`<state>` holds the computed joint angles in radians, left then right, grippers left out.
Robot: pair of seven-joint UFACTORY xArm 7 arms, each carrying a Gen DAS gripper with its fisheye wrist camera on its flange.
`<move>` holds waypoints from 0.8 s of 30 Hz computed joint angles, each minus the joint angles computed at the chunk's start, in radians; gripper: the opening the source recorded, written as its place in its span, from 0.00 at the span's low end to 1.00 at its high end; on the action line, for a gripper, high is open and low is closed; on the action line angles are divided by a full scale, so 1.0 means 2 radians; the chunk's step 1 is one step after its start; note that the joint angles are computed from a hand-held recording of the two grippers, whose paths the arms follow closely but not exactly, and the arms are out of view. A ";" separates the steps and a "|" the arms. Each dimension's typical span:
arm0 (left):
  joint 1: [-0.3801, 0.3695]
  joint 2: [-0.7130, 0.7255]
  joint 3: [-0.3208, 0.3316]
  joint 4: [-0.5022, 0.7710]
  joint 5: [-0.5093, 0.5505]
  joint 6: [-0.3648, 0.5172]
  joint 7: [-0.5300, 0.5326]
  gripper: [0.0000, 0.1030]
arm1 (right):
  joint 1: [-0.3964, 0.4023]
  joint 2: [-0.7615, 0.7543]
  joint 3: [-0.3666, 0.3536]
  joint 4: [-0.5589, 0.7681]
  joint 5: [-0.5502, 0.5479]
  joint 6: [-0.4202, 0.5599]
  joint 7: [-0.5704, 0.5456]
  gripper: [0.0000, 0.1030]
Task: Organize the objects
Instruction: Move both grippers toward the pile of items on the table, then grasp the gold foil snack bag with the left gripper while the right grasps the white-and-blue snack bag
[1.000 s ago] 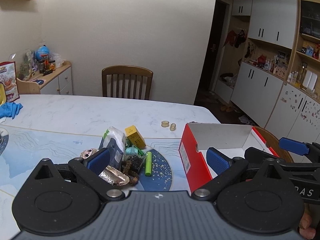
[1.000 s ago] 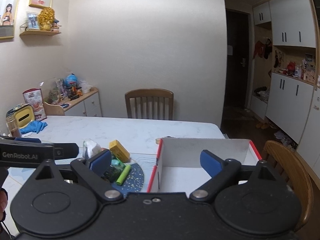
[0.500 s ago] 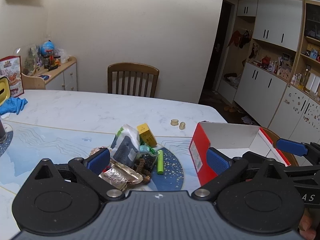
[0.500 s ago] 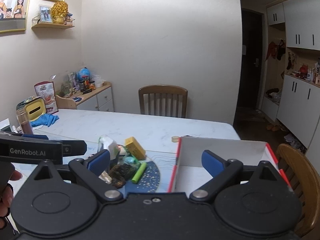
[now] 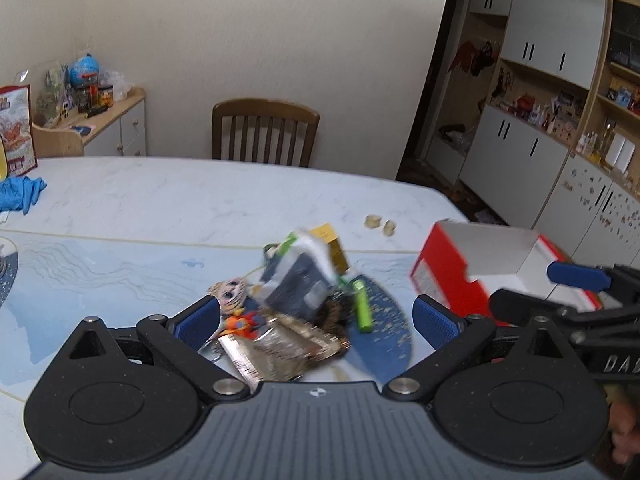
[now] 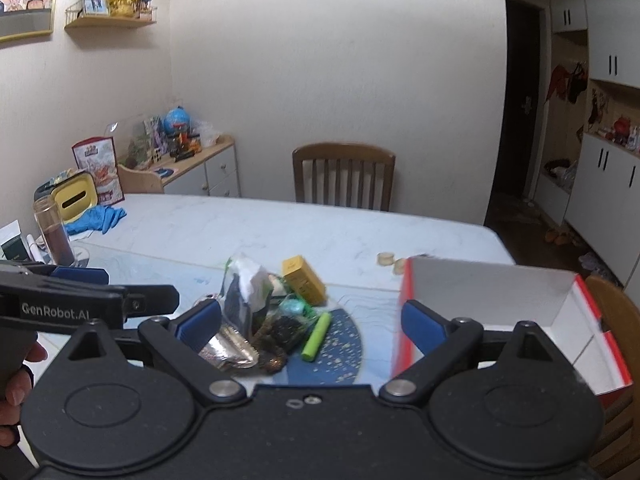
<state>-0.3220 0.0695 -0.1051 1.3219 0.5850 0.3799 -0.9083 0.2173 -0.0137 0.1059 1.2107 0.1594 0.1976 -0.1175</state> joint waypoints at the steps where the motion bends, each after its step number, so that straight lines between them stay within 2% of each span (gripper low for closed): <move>1: 0.004 0.000 0.001 -0.005 -0.011 -0.003 0.012 1.00 | 0.001 0.006 0.001 0.006 -0.011 0.004 0.011 0.93; 5: 0.017 0.007 0.006 -0.026 -0.038 -0.017 0.054 1.00 | 0.005 0.035 0.003 0.038 -0.046 0.024 0.047 0.91; 10: 0.027 0.031 0.003 -0.033 -0.101 -0.042 0.153 1.00 | 0.016 0.080 0.003 0.091 -0.081 0.046 0.071 0.90; 16: 0.024 0.064 0.009 -0.020 -0.139 -0.061 0.229 1.00 | 0.022 0.146 0.015 0.174 -0.072 0.089 0.046 0.83; 24: 0.021 0.114 0.014 0.016 -0.185 -0.071 0.304 1.00 | 0.029 0.230 0.019 0.291 -0.054 0.160 0.013 0.76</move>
<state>-0.2794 0.2983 -0.0770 1.3541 0.2155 0.2372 -0.3008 0.2762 0.4463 0.1443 1.7933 0.0517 0.5174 -0.0918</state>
